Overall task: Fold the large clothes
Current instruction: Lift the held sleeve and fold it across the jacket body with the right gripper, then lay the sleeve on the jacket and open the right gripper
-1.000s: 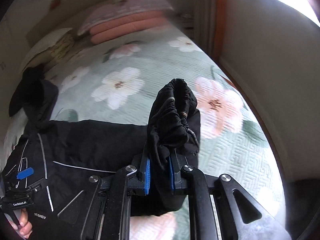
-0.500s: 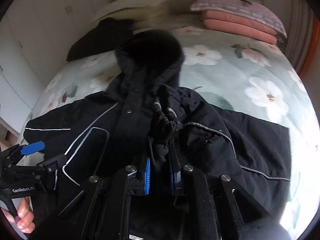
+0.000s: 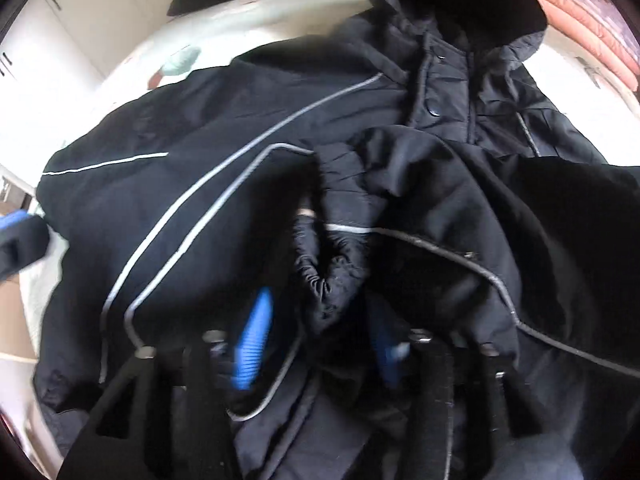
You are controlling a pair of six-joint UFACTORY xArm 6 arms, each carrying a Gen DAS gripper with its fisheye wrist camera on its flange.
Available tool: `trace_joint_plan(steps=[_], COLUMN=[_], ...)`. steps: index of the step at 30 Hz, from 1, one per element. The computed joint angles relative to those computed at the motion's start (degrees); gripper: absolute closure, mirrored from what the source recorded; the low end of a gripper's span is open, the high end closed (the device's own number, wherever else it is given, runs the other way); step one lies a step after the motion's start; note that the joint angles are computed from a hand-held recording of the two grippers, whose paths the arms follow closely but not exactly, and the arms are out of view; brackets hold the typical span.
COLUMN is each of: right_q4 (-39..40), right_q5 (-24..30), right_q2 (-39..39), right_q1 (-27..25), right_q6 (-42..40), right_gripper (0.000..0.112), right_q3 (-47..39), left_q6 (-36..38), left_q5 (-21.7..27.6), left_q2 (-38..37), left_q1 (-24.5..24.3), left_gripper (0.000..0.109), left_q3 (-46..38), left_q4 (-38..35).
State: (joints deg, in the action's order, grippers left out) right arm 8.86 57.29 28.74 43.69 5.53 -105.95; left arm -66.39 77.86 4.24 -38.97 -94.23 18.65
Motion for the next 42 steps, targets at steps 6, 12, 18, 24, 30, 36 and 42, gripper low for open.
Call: trace_joint_plan(steps=[6,12,18,24,30,36,42], right_q4=[3.2,-11.8,-0.8,6.1,3.0,1.4,-9.6], right_q5=[-2.3,-2.5,-1.8,-3.9,1.6,1.0,1.0], right_q2=[-14.6,-22.6,-18.7,-16.3,-18.2,-22.4,-18.5], right_q1=[-2.6,-7.8,-12.7,-13.4,-13.1,-12.0,-12.0], right_q6=[-1.9,8.5,4.5,2.7,2.1,3.0,9.9], right_gripper=[0.056,0.068,0.099,0.101,0.098,0.071,0.06], right_q3=[11.5,18.6,21.7,22.7,19.3,15.8,10.4], left_q6=[5.4,14.9,21.2,22.9,20.8,17.1,11.4], left_q5=[-10.7,-22.2,-22.2,-26.9,-27.8,-28.8,-24.8], left_q2=[2.6,11.1,19.9,19.9,18.6,9.4,0.8], left_q1=[1.8,2.9,4.2,4.1,3.2,6.2,10.1], left_gripper=[0.015,0.017,0.063,0.088,0.09,0.09,0.09], left_q3=[-0.5,-5.2,-11.3,-8.8,-13.1,-5.9,8.1], left_q4=[-5.9,-18.9,-28.2,-29.7,-22.7,-15.2,-12.5])
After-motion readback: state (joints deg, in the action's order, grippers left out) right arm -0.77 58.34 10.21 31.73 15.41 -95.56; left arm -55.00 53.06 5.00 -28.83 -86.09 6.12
